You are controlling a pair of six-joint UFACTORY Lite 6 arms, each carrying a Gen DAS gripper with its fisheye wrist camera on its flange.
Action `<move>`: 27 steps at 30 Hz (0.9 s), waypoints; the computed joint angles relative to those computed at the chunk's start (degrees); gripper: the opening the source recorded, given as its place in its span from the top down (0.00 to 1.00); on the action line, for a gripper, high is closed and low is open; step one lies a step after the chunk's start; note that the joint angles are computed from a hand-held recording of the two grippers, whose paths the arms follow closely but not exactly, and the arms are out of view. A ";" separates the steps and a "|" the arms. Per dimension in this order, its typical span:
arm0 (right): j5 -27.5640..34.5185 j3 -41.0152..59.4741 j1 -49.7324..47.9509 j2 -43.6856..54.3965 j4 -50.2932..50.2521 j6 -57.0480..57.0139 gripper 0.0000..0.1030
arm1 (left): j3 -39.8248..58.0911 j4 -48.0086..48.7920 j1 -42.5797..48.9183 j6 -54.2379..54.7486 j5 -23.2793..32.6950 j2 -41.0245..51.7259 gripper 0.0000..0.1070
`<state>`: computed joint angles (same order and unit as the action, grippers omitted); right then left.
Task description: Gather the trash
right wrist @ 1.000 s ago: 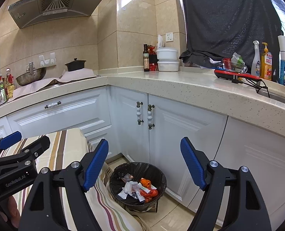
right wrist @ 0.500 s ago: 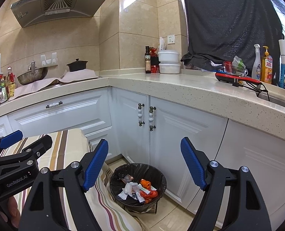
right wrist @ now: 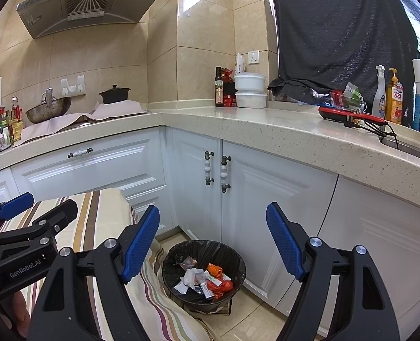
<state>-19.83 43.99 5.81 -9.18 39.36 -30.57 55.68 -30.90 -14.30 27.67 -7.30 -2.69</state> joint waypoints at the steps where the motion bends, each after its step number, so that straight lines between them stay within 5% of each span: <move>1: 0.01 -0.08 0.02 -0.06 -0.05 0.07 0.27 | -0.17 -0.69 -0.16 0.61 -0.14 -0.06 0.15; 27: -0.28 0.14 0.59 0.19 1.22 -1.00 0.27 | -0.29 5.09 0.66 -5.34 -0.18 -0.44 0.15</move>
<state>-20.11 44.13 6.40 -8.99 40.57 -31.57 55.40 -25.80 -13.64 22.33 -7.48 -3.13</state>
